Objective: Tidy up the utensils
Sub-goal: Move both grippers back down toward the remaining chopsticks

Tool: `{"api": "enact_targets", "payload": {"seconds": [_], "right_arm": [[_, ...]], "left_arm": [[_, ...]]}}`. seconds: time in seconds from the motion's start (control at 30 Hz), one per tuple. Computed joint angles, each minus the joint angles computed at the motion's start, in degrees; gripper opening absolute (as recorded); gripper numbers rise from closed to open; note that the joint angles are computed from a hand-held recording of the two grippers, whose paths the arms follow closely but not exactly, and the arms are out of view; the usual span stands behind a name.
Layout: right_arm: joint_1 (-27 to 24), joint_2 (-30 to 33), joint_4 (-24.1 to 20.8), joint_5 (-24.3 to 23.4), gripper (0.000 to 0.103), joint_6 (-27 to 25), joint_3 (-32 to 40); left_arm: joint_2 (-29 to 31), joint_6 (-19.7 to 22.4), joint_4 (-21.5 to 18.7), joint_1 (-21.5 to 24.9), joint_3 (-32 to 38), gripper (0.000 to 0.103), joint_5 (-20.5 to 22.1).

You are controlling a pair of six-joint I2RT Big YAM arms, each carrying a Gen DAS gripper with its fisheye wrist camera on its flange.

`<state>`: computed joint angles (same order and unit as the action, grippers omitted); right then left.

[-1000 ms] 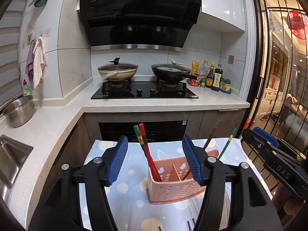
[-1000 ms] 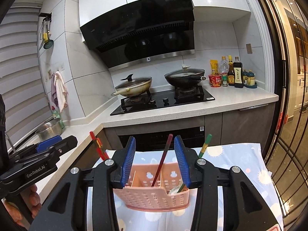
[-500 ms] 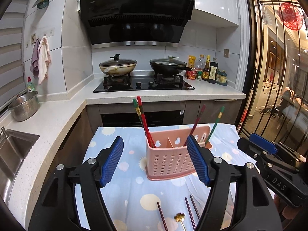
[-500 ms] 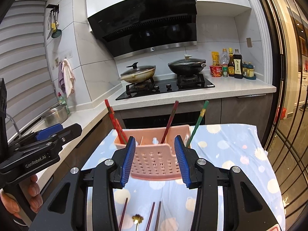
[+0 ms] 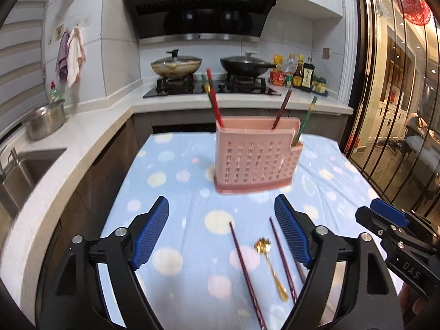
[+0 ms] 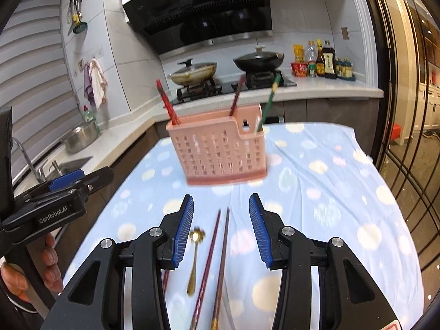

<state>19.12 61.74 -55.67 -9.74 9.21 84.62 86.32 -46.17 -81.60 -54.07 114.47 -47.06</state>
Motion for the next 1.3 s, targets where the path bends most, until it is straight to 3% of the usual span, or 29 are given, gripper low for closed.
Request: {"api": "enact_targets", "payload": {"seconds": [0.2,0.43,0.83,1.3], "right_arm": [[2.2,-6.2,-3.0,2.2,0.041,-0.4,-9.5],[4.8,-9.7,-5.2,3.4,0.041,0.1,-16.5],[5.9,-10.7,-4.9,4.6,0.040,1.0,-19.5],[8.9,-10.4,-5.3,9.2,0.040,-0.3,-19.5]], "left_arm": [[-3.0,-8.1,-1.3,-3.4,-9.3,0.076,3.6],[-3.9,-13.0,-1.1,-6.4,-16.0,0.077,7.8],[-4.1,-15.8,-0.2,-7.9,-21.1,0.077,11.4],[-3.3,-15.4,-1.1,-8.4,-20.5,0.080,10.7]]}}
